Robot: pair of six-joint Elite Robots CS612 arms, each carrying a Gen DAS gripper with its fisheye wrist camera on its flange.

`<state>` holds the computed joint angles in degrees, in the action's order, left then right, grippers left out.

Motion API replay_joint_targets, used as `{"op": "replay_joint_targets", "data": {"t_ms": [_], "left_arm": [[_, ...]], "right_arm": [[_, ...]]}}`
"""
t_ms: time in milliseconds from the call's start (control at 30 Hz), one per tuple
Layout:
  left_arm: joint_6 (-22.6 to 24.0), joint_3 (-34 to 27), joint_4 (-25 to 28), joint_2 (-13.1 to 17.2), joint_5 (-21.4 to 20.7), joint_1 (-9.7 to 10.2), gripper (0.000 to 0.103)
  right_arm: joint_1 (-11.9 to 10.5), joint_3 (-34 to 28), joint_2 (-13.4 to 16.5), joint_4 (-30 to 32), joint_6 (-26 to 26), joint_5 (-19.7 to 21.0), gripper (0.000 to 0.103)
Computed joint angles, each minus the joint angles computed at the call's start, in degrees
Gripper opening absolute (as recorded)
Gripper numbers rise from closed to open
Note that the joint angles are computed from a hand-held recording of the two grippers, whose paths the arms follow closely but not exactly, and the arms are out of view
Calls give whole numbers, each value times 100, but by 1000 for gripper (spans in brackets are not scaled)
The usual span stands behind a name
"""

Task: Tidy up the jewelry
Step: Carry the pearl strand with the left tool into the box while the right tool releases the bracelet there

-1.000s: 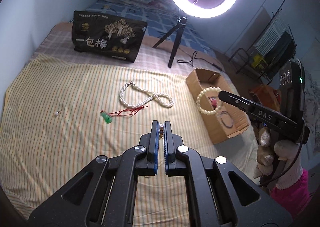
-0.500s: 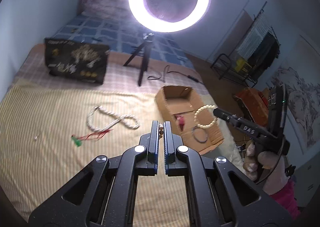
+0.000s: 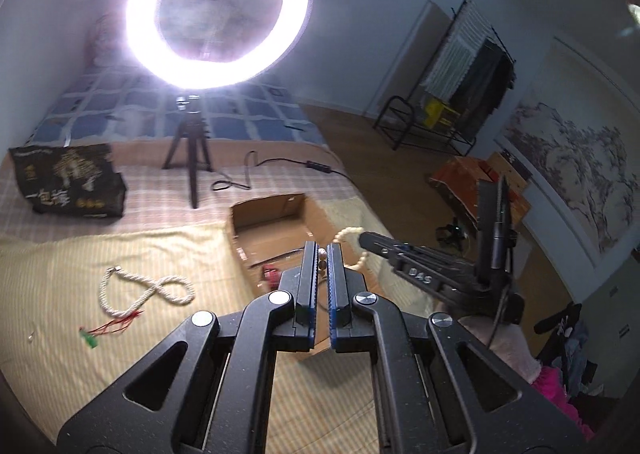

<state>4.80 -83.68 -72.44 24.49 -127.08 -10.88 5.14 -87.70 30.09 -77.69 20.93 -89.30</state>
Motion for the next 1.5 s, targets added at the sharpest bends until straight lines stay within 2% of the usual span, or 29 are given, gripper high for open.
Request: {"op": "replay_joint_targets", "data": {"t_ms": [367,700,800,833,933,1267,1500], "left_arm": [[-41,231,33,-10,-39,-244,2],[165,269,536,104,187,-355,2],[220,247,652,131,262,-378,2],[225,227,673,141,315,-385,2],[251,245,709,141,349,-376,2],[161,231,653,157,487,-278,2],[155,176,513,178,788,-128,2]], "right_arm": [[-186,-29,67,88,192,107,5],[-233,88,104,257,256,289,6],[-221,126,97,273,229,256,13],[-216,135,91,278,214,240,20],[-203,141,88,240,205,190,31],[-179,158,79,187,202,133,32],[-86,258,10,54,86,125,32]]}}
